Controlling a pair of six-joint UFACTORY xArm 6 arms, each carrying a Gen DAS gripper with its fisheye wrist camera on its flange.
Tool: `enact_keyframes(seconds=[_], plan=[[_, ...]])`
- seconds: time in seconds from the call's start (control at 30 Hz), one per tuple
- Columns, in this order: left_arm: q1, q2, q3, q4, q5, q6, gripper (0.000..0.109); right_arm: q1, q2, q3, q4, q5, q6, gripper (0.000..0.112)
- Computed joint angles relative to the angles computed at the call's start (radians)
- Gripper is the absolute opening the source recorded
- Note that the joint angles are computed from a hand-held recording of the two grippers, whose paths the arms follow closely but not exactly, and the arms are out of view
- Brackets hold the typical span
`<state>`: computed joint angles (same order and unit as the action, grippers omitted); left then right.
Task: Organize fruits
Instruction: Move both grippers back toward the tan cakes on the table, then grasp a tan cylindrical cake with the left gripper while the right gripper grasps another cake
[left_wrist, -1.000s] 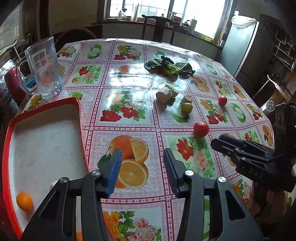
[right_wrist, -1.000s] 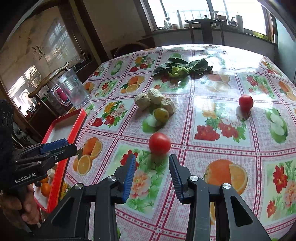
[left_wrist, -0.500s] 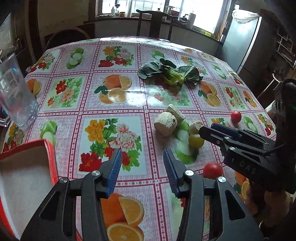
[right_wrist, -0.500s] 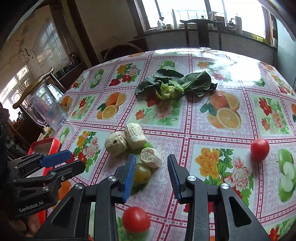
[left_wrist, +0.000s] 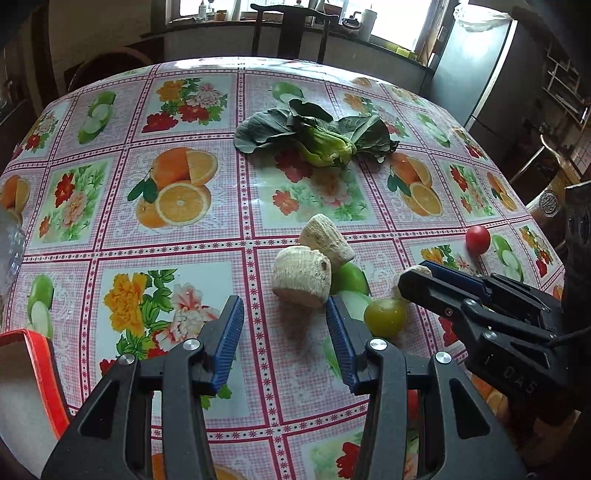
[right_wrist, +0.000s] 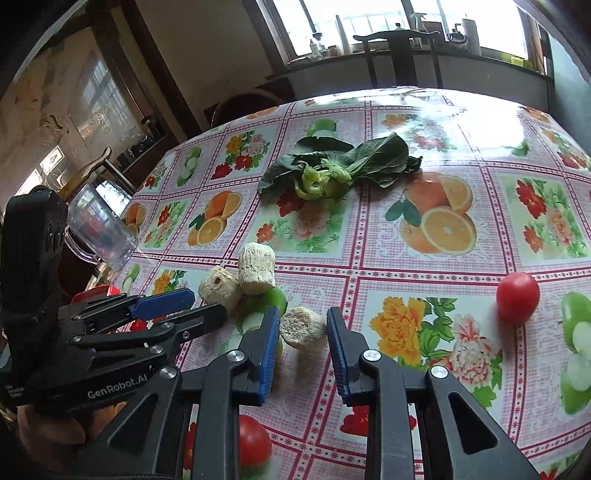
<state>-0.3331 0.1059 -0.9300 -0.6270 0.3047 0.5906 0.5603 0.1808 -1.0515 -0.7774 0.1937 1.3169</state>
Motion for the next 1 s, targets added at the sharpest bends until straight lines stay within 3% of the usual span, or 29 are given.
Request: enact_keyframes(seconds=[0.13,0.3,0.37,0.47,1.0], plan=[[-0.016,0.015,-0.028,-0.013,0.009,0.009,0.045,-0.007,-0.036,0.042,-0.053,-0.013,0.069,0.026],[-0.033,0.051,-0.040,0.065,-0.029,-0.048,0.045,-0.005,-0.059,0.077,-0.072,-0.016,0.113,0.026],[-0.031,0.051,-0.037,0.098,-0.040,-0.074,0.031,-0.001,-0.070,0.089,-0.092,-0.017,0.137,0.026],[-0.019,0.033,-0.033,0.042,-0.005,-0.028,0.031,0.011,-0.095,0.105,-0.125,-0.013,0.174,0.026],[0.040,-0.337,0.288,-0.095,-0.033,0.093,0.031,0.146,-0.171,0.129,-0.204,0.017,0.275,0.026]])
